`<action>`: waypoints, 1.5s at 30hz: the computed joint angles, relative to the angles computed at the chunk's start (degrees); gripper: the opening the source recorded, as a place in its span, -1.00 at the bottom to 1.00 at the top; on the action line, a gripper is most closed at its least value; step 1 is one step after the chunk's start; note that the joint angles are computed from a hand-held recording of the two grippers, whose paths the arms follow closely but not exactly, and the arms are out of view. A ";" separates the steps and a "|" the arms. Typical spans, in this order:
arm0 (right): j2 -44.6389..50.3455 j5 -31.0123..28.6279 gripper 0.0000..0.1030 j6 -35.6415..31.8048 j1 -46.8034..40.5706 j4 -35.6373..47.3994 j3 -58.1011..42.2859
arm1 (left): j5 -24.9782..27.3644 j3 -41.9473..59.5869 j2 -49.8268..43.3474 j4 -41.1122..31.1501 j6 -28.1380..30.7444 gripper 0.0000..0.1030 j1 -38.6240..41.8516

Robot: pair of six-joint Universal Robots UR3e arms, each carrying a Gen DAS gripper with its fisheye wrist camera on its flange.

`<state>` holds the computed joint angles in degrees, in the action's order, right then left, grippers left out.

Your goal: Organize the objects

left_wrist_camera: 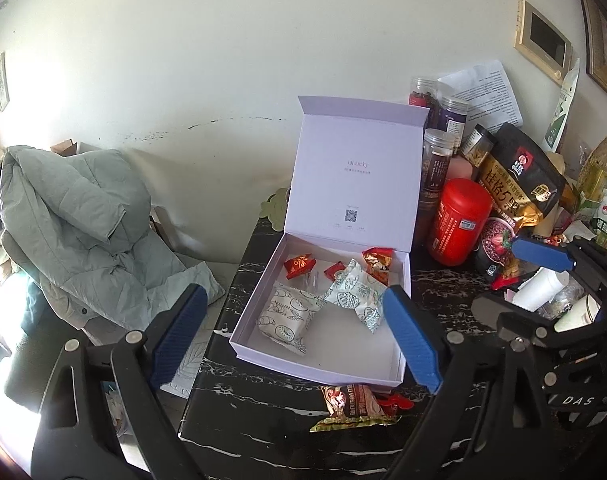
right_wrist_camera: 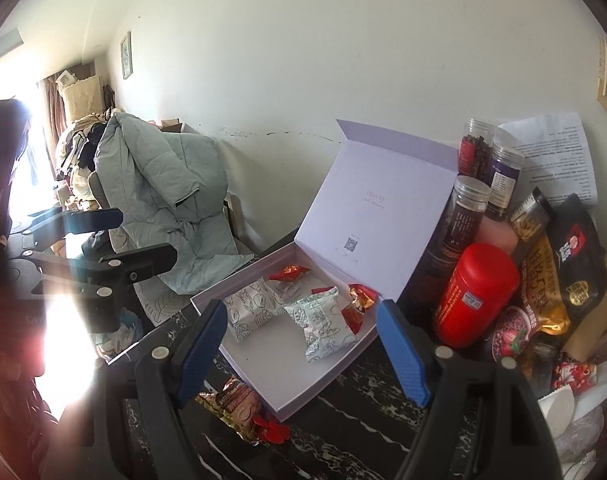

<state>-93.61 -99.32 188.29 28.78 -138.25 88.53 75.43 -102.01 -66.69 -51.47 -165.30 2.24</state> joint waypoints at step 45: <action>-10.58 5.15 0.51 5.27 1.08 -15.83 36.27 | 1.28 -27.96 7.75 6.86 1.49 0.74 -4.75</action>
<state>-104.19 -94.18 193.56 29.86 -154.08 124.80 76.71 -129.97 -58.94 -44.61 -163.81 -2.51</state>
